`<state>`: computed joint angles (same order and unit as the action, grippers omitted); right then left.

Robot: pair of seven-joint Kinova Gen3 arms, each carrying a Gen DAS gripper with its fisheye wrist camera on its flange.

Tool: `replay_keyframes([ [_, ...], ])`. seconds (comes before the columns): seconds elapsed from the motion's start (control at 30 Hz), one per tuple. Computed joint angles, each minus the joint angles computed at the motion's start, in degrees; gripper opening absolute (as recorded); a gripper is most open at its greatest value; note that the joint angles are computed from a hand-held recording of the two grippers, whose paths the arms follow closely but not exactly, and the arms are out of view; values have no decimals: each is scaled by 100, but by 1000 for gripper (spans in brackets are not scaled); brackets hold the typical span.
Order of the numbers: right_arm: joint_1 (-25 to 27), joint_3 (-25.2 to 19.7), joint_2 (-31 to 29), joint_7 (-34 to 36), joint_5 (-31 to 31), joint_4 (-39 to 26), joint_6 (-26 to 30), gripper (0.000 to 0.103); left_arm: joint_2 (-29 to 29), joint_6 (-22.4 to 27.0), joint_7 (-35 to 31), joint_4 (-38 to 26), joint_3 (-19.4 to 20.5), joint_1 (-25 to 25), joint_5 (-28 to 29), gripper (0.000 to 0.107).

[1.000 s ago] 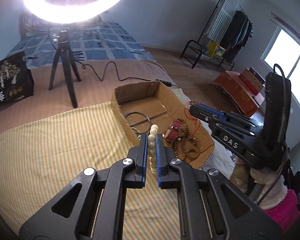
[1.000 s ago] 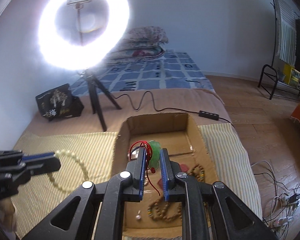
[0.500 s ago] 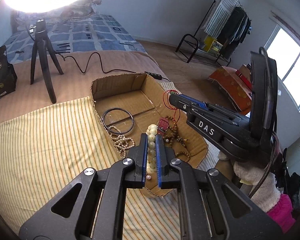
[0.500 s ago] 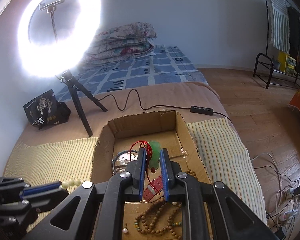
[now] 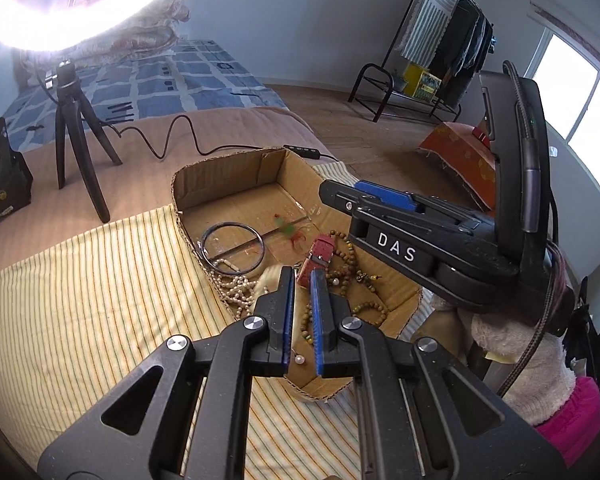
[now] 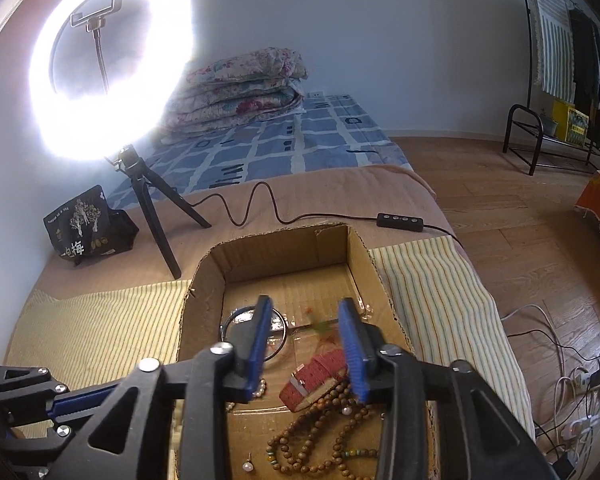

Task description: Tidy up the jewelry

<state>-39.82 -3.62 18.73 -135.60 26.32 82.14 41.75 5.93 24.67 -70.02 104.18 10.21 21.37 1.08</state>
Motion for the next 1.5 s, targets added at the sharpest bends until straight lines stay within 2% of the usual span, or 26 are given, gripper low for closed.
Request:
replay_keyframes([
  [0.07,-94,62,-10,-141,145,14,38,60,-14,41,154,-11,-36,78,-190,9],
  [0.1,-143,88,-23,-231,231,27,55,63,-9,55,211,-20,-43,101,-260,14],
  [0.13,-152,84,-31,-264,268,31,64,66,-16,47,264,-14,-47,122,-319,29],
  [0.17,-163,78,-32,-292,303,18,83,69,-35,13,301,11,-48,131,-358,38],
  [0.37,-244,50,-54,-440,524,-36,223,79,-116,-30,425,56,-32,138,-502,38],
  [0.73,-423,-37,-132,-601,820,-155,598,87,-377,71,653,183,8,116,-838,38],
  [0.9,-542,-103,-230,-746,994,-180,819,90,-652,102,732,356,62,18,-1007,38],
  [0.97,-625,-132,-285,-850,1123,-183,946,91,-778,121,670,428,83,-58,-963,38],
  [1.2,-917,-337,-525,-1277,1628,-146,1342,94,-1330,163,1027,729,344,-413,-1410,38],
  [1.27,-1010,-410,-576,-1425,1793,-161,1471,96,-1534,169,960,826,357,-481,-1359,39],
  [1.3,-1043,-449,-600,-1483,1863,-161,1521,97,-1610,181,937,858,387,-529,-1342,40],
  [1.37,-1157,-530,-668,-1651,2043,-150,1680,98,-1834,161,831,984,390,-584,-1243,54],
  [1.5,-1338,-729,-788,-1923,2300,-101,1941,100,-2222,172,640,1196,473,-745,-1070,57],
])
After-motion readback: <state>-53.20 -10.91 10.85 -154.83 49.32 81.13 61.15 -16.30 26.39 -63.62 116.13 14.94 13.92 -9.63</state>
